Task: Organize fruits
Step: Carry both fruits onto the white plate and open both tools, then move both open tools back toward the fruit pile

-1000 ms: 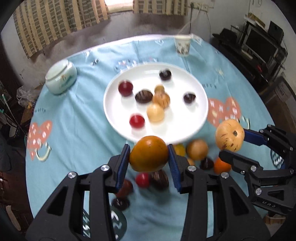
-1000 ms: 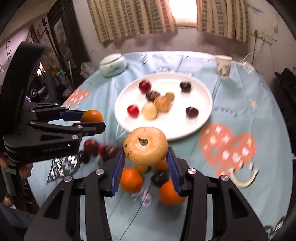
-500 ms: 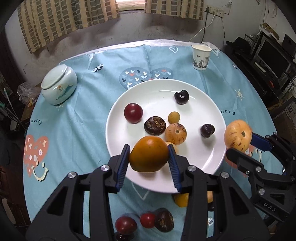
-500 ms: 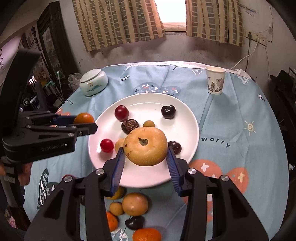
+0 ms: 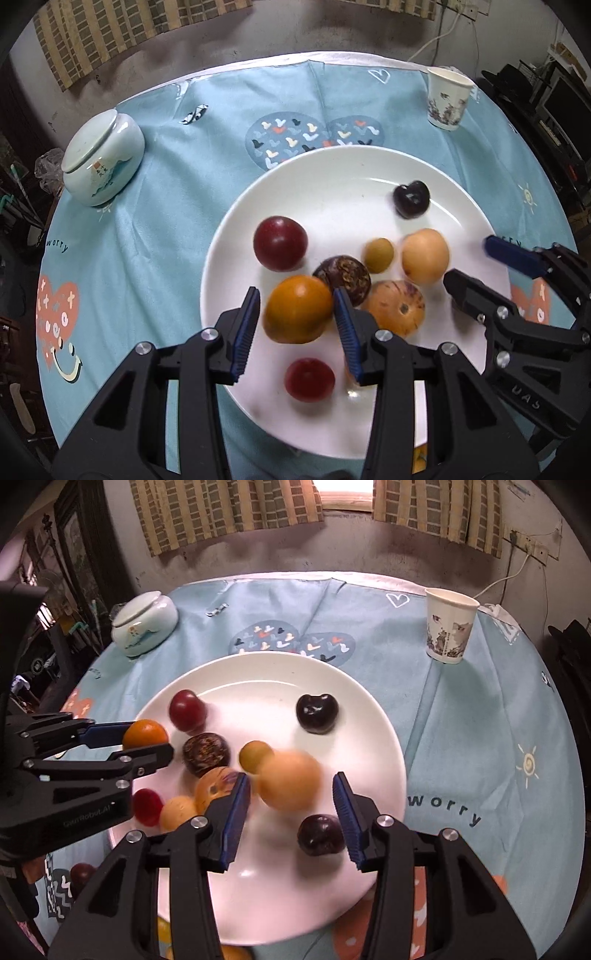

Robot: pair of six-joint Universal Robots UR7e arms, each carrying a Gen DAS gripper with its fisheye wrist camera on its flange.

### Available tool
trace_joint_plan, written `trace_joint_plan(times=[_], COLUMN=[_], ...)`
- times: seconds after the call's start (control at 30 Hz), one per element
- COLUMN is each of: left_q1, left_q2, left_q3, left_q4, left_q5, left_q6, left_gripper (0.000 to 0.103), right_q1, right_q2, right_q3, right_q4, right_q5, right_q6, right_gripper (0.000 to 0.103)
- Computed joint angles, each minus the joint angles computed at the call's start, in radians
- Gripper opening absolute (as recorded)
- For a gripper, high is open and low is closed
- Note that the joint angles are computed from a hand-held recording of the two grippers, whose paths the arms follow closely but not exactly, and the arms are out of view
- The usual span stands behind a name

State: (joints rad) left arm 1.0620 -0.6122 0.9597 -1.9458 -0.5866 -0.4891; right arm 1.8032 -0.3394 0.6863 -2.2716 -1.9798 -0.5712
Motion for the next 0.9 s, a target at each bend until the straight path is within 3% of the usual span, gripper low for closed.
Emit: trace_joint_plan(times=[0.03, 0.1, 0.2, 0.37, 0.67, 0.8, 0.9], left_q1=[0.0, -0.004, -0.01, -0.034, -0.105, -0.129, -0.137], left_q2=[-0.004, -0.018, -0.047, -0.13, -0.425, -0.534, -0.554], left_q3=[0.006, 0.035, 0.072, 0.198, 0.616, 0.788, 0.854], left_q4=[-0.015, -0.062, -0.087, -0.129, -0.114, -0.024, -0.028], left_q5=[-0.003, 0.007, -0.001, 0.0, -0.004, -0.066, -0.103], left_q6=[0.005, 0.025, 0.018, -0.014, -0.259, -0.405, -0.427], left_gripper=[0.051, 0.058, 0.058, 0.065, 0.075, 0.075, 0.075], right_q1=[0.003, -0.001, -0.002, -0.007, -0.034, -0.045, -0.047], right_q2=[0.01, 0.001, -0.036, -0.151, -0.445, -0.55, -0.595], right_q3=[-0.015, -0.01, 0.048, 0.245, 0.695, 0.867, 0.953], right_q4=[-0.006, -0.01, -0.025, -0.084, -0.231, -0.24, -0.227], right_q5=[-0.021, 0.013, 0.018, 0.019, 0.074, 0.075, 0.059], right_q6=[0.005, 0.016, 0.006, 0.008, 0.096, 0.088, 0.095], right_gripper=[0.07, 0.07, 0.07, 0.07, 0.07, 0.07, 0.07])
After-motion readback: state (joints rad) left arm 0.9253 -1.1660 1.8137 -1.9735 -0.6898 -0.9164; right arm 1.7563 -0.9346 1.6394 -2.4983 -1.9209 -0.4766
